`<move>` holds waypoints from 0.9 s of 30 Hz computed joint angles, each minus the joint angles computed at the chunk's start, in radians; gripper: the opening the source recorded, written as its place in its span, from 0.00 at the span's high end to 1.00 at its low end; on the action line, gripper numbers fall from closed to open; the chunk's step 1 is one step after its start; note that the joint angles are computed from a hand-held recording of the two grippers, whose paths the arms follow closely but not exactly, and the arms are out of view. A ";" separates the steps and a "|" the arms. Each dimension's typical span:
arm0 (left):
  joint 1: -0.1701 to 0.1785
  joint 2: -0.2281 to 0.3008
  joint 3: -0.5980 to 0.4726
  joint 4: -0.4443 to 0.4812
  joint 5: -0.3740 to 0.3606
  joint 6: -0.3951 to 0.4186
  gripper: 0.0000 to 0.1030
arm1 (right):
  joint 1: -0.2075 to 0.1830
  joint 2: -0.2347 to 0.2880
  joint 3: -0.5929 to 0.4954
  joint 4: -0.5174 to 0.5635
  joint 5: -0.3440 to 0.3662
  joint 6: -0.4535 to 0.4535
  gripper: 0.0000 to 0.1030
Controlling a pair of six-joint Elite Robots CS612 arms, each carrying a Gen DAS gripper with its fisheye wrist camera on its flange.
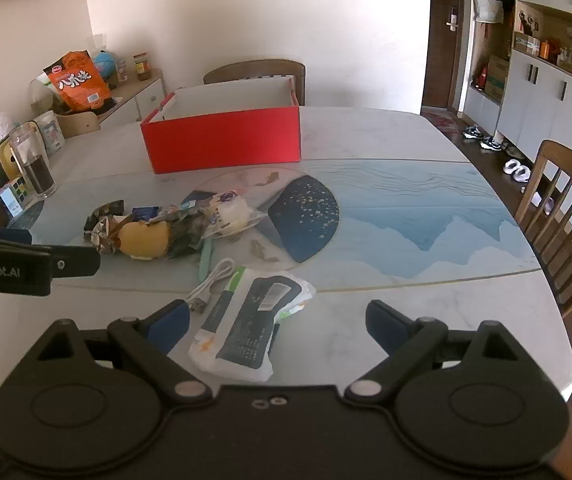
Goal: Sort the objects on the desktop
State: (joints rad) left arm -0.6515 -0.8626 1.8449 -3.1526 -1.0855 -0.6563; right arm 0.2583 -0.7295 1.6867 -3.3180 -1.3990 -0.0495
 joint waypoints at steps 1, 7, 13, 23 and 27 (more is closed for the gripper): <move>0.000 0.000 0.001 -0.003 0.001 0.000 0.00 | 0.000 0.000 0.000 -0.001 0.001 -0.001 0.07; -0.001 0.000 0.008 -0.043 -0.002 0.008 0.00 | 0.000 -0.003 0.000 0.004 0.004 -0.004 0.08; -0.005 -0.001 0.008 -0.049 0.011 0.021 0.00 | 0.001 -0.004 0.001 0.002 0.005 -0.008 0.08; -0.007 0.000 0.009 -0.052 0.008 0.021 0.00 | 0.002 -0.007 0.003 0.003 0.010 -0.009 0.08; -0.007 0.000 0.008 -0.049 0.008 0.021 0.00 | 0.002 -0.006 0.002 0.005 0.009 -0.010 0.08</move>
